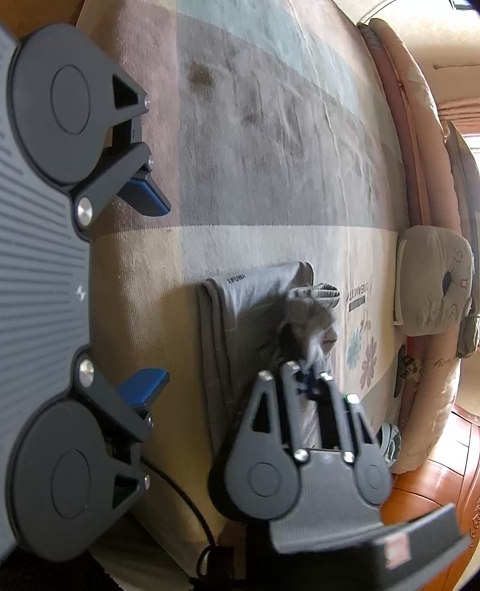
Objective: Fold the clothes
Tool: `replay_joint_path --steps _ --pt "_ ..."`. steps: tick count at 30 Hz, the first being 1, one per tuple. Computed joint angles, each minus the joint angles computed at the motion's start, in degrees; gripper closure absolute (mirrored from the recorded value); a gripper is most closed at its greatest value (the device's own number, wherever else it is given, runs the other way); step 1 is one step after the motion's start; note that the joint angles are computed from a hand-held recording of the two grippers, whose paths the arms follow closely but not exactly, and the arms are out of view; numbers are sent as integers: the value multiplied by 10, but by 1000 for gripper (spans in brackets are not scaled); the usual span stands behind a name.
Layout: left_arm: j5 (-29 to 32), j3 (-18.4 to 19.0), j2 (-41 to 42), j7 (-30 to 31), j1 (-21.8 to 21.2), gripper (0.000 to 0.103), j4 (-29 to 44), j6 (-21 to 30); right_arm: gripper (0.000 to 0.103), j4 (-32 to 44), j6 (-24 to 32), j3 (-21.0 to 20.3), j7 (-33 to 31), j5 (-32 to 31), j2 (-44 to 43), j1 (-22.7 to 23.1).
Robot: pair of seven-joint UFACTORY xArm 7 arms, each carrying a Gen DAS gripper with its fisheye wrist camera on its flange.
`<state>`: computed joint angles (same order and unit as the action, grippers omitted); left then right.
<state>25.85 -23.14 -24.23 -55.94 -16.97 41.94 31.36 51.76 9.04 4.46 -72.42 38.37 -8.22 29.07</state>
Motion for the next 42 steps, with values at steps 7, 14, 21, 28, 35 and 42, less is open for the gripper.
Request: replay_joint_path --steps 7,14,21,28,35,42 --pt "-7 2 -4 -3 0 14 -3 11 96 -15 5 -15 -90 53 -20 36" --pt "-16 7 -5 12 -10 14 2 27 85 -6 97 -4 -63 22 -11 -2" --pt "-7 12 -1 37 -7 14 24 32 60 29 216 -28 -2 63 -43 -63" --pt "51 18 90 72 23 14 113 -37 56 3 227 -65 102 24 -79 -139" --pt "13 75 280 149 -18 13 237 -180 52 -59 226 -97 174 -2 -125 -186" --pt "-15 142 276 84 -47 16 188 -203 47 -97 223 -129 188 -13 -163 -193"
